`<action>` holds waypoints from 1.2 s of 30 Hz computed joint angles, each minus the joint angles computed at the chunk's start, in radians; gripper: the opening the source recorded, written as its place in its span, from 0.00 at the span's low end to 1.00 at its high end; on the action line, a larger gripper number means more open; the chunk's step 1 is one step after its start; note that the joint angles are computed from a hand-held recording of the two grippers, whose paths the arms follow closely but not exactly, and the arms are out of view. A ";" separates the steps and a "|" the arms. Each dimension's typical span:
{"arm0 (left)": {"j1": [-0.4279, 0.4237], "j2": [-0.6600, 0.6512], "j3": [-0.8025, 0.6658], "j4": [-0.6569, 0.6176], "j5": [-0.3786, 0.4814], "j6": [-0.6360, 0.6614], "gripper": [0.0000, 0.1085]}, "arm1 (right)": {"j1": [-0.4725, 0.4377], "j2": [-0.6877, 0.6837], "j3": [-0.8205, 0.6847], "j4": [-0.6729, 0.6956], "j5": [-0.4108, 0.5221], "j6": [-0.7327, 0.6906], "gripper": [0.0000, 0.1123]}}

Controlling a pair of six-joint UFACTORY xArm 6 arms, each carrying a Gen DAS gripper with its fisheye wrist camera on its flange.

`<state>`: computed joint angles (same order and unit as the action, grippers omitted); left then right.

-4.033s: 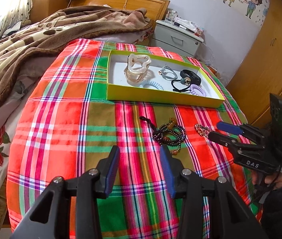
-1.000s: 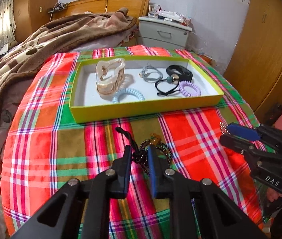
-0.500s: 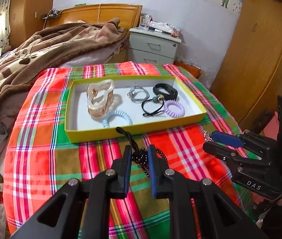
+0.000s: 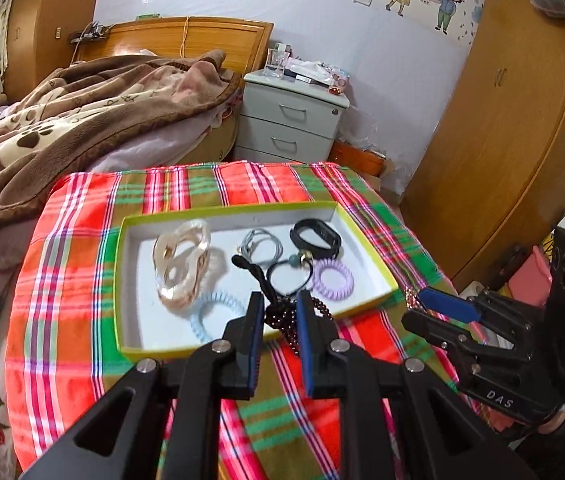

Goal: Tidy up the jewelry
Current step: 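Carry the hair clip with the right tool while the left tool carries the bracelet into the box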

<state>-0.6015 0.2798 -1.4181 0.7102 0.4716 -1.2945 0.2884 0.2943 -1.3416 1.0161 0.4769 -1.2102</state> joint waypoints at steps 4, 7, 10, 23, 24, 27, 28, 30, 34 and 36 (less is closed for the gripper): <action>0.022 0.049 -0.063 -0.055 0.001 0.077 0.15 | -0.002 0.048 -0.066 -0.052 0.003 0.068 0.30; 0.040 0.091 -0.108 -0.125 -0.021 0.150 0.16 | 0.000 0.084 -0.112 -0.090 -0.008 0.122 0.30; 0.054 0.146 -0.172 -0.178 -0.017 0.209 0.16 | -0.002 0.130 -0.170 -0.134 -0.004 0.192 0.30; 0.077 0.328 -0.349 -0.388 0.058 0.415 0.16 | 0.006 0.290 -0.330 -0.356 0.017 0.398 0.30; 0.077 0.327 -0.346 -0.388 0.067 0.411 0.16 | 0.006 0.298 -0.337 -0.364 0.023 0.405 0.30; 0.080 0.333 -0.353 -0.364 0.100 0.398 0.16 | 0.007 0.318 -0.359 -0.394 0.045 0.420 0.30; 0.081 0.334 -0.353 -0.364 0.108 0.397 0.16 | 0.008 0.326 -0.368 -0.409 0.050 0.426 0.30; 0.084 0.334 -0.346 -0.369 0.105 0.401 0.16 | 0.011 0.333 -0.375 -0.426 0.059 0.433 0.30; 0.085 0.330 -0.337 -0.365 0.115 0.395 0.16 | 0.019 0.334 -0.376 -0.431 0.069 0.424 0.30; 0.083 0.324 -0.328 -0.353 0.113 0.384 0.16 | 0.022 0.333 -0.375 -0.431 0.071 0.418 0.30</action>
<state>-0.5181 0.6040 -1.7465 0.3576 0.5851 -0.9101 0.3107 0.6275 -1.7167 0.5850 0.5483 -0.7926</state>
